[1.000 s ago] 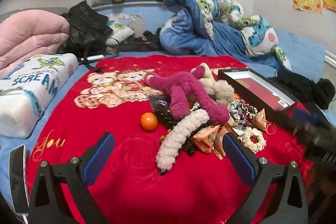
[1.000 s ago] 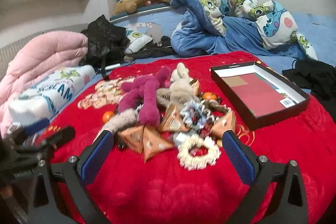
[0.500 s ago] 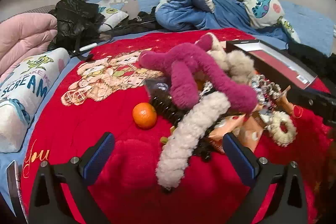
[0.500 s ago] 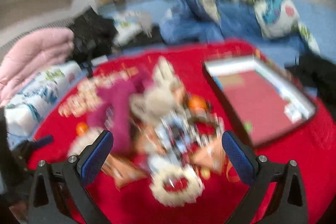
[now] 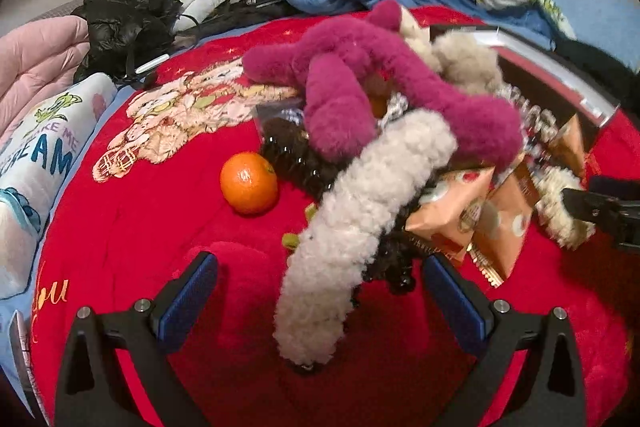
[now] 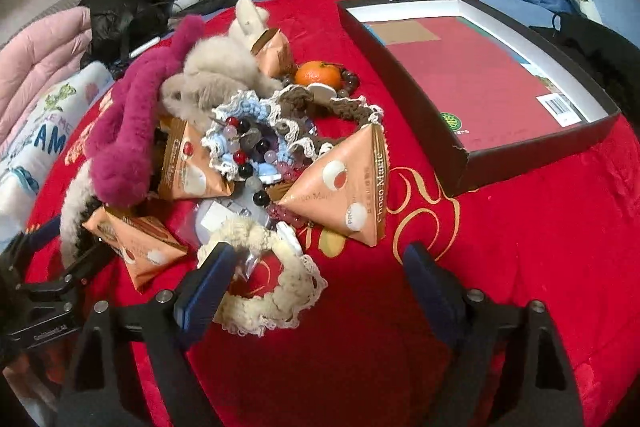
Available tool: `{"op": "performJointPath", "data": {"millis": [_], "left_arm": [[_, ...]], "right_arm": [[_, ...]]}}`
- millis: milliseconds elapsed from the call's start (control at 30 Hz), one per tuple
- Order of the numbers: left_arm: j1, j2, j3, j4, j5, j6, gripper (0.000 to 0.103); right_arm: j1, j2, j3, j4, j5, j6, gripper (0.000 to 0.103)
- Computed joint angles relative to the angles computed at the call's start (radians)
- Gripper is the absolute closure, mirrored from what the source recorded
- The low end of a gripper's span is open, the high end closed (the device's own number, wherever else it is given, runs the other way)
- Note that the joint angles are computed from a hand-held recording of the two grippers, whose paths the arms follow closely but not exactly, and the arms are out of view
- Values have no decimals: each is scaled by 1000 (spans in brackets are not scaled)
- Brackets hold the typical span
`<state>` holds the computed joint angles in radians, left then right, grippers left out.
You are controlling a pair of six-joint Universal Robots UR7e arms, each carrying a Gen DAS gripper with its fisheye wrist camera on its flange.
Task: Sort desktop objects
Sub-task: 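Reach left tool to white fluffy clip while right tool reaches cream scrunchie, then close left tool on white fluffy clip while right tool closes on cream scrunchie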
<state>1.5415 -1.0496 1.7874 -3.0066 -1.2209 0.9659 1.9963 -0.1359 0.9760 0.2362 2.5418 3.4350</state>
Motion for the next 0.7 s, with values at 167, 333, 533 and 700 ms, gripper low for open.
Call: {"op": "performJointPath", "data": {"millis": [167,333,533,700], "left_arm": [[3,13,-20,23,26,-19,0],[11,16,-51,87,29,-79,0],[10,17,-48,84,34,-81,0],[7,16,-44,85,37,-89,0]], "right_arm": [[3,28,-36,34,22,-17,18],[4,44,-61,38,47,-27,17],[4,42,-55,22,51,-28,16],[1,32,-38,6,35,-25,16]]}}
